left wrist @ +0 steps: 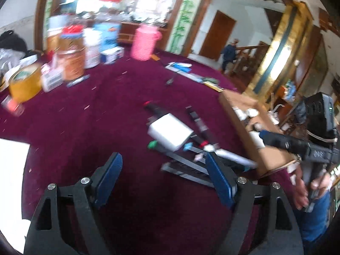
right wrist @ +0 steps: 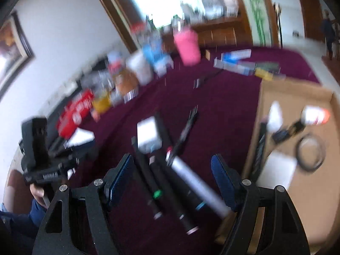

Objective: Organize rigid objects
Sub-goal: 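Move both open tools back over the pile of markers, then grasp the white marker with the right tool while the left grasps a black marker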

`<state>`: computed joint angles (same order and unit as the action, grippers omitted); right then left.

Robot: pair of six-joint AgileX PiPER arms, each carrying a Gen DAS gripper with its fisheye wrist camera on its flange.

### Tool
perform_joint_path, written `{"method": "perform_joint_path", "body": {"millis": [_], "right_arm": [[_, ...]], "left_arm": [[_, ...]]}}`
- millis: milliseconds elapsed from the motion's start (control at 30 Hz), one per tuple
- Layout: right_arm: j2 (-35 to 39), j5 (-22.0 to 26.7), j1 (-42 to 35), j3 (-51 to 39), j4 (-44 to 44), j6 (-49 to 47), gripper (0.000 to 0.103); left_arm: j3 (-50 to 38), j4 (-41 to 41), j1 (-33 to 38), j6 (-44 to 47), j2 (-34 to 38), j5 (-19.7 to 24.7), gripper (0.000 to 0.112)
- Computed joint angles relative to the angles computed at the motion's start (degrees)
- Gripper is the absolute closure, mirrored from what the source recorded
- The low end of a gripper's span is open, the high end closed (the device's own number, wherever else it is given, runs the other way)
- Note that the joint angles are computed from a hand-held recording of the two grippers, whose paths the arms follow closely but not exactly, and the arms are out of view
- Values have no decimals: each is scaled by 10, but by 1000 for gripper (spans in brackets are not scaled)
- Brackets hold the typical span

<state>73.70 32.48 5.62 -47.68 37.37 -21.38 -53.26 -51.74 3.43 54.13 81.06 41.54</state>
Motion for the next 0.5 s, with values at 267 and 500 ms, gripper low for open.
{"method": "perform_joint_path", "body": {"millis": [267, 500], "right_arm": [[102, -23, 58, -41, -153, 171, 33], [122, 11, 94, -59, -244, 278, 32]], "left_arm": [[1, -50, 52, 66, 67, 44, 32], [-5, -69, 84, 81, 92, 64, 32]]}}
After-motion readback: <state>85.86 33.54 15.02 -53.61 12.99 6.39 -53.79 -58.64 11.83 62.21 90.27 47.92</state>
